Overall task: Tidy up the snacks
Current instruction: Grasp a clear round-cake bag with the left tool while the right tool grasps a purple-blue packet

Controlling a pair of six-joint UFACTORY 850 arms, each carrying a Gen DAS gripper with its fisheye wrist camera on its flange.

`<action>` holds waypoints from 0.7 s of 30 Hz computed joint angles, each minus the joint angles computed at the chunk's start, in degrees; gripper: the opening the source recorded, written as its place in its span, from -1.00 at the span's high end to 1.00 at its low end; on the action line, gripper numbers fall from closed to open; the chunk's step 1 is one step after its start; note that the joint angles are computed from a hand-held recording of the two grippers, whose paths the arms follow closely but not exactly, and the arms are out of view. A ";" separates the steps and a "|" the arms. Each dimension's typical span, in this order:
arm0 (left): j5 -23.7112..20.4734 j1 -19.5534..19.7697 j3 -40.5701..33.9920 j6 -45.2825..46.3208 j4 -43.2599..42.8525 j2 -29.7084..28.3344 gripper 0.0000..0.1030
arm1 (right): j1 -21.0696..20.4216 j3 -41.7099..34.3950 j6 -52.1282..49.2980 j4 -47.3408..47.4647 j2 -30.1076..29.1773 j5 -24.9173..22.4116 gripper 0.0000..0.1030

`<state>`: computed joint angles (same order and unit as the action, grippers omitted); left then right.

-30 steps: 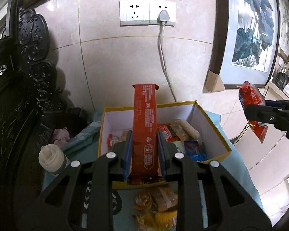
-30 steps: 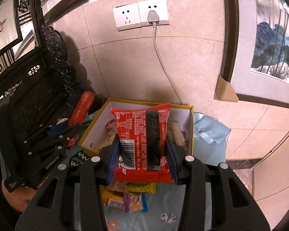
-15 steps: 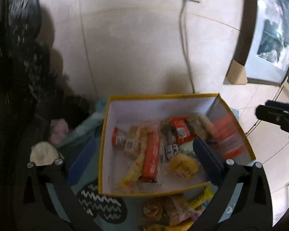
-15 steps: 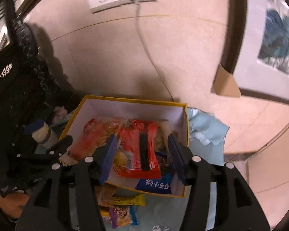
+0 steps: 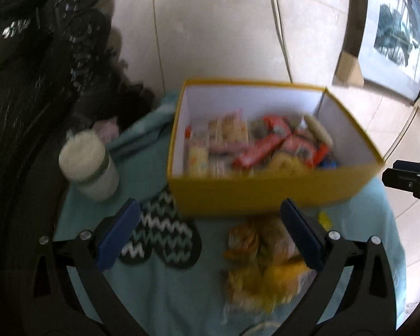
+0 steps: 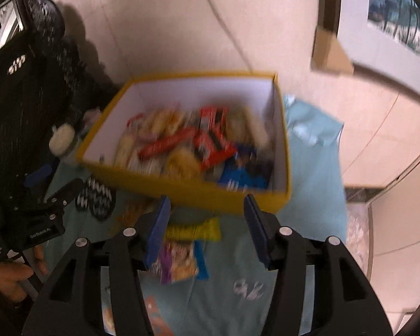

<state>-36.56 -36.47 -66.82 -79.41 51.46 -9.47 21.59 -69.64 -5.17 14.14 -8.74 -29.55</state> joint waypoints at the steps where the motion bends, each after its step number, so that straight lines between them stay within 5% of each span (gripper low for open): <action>1: -0.32 -0.34 0.88 0.01 -0.41 0.20 -0.96 | 0.05 0.76 -0.07 0.44 0.11 -0.28 -0.07; 10: -3.31 -1.87 8.35 2.61 -6.39 0.39 -0.96 | 0.75 7.37 -3.09 7.83 -0.87 -2.16 -0.07; 21: 2.10 -1.87 5.26 7.19 -5.83 -4.61 -0.96 | 2.76 5.79 -1.38 7.24 -6.09 -0.21 -0.07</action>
